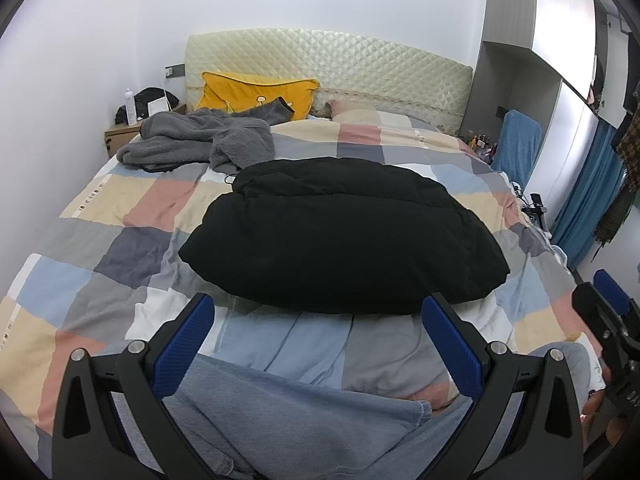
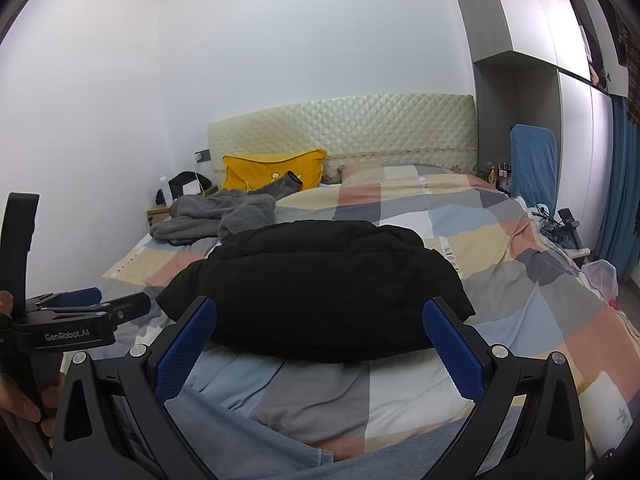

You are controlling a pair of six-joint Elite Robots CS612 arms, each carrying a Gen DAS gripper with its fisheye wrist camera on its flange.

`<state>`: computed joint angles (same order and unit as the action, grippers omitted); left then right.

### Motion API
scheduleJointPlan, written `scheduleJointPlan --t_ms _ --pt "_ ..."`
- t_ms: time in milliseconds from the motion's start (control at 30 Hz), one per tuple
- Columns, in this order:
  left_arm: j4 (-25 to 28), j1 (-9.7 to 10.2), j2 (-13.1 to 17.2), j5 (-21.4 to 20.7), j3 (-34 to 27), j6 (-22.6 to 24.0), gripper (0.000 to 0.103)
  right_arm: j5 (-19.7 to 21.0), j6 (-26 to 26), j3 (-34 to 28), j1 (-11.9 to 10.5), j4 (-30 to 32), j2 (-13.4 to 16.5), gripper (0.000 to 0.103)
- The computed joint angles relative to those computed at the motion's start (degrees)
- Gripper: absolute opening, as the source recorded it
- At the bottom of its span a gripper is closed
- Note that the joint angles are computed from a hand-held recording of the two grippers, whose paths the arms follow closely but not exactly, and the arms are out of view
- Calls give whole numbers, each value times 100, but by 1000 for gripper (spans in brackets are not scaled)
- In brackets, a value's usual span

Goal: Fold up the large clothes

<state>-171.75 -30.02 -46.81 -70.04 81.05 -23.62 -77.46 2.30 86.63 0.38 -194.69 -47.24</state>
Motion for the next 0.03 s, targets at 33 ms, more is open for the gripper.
scheduleJointPlan --t_ms 33 --pt "18 1 -1 -23 3 -19 103 -7 2 0 1 1 0 103"
